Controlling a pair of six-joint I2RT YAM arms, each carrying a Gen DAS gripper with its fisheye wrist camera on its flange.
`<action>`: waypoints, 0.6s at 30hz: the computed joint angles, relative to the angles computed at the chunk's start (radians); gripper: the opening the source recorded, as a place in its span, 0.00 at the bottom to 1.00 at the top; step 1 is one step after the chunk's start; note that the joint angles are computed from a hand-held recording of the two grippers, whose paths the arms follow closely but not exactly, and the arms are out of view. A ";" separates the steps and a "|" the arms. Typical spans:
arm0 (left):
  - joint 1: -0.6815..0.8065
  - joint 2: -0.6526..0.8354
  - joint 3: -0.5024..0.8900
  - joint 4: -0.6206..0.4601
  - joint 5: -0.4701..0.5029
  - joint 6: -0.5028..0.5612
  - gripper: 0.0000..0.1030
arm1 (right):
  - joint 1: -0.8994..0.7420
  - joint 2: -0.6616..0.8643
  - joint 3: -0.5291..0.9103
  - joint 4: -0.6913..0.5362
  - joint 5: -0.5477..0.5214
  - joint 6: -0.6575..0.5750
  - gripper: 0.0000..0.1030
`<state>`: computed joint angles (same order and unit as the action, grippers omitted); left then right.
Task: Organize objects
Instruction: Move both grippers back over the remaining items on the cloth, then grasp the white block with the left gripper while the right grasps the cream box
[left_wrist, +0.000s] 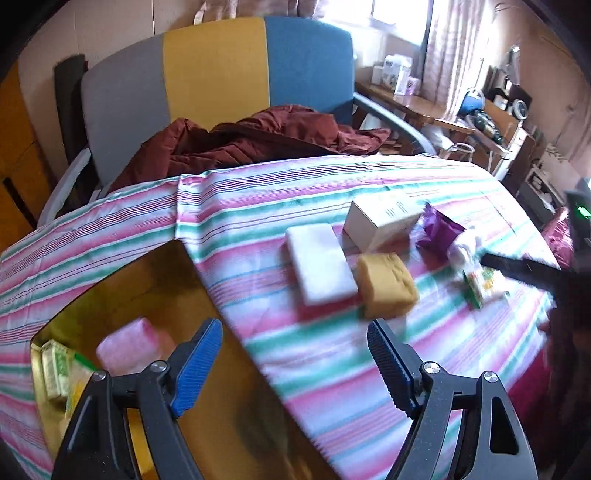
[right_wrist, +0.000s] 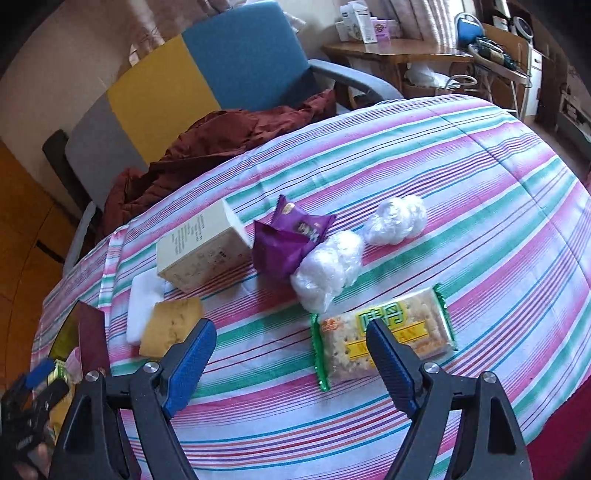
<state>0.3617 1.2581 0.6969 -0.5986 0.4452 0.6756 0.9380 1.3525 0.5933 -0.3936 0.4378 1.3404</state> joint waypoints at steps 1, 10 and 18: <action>-0.048 0.030 0.012 0.024 -0.028 -0.049 0.79 | 0.006 0.007 0.006 0.003 0.000 -0.005 0.82; -0.327 0.355 0.155 0.193 -0.243 -0.368 0.83 | -0.002 0.014 -0.012 0.070 -0.054 -0.052 0.82; -0.429 0.579 0.279 0.239 -0.317 -0.470 0.85 | -0.014 0.039 -0.009 0.093 -0.093 -0.076 0.82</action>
<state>-0.0669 1.8371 0.9763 -0.3595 0.1286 0.2061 0.9241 1.3917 0.5846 -0.3002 0.3445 1.2648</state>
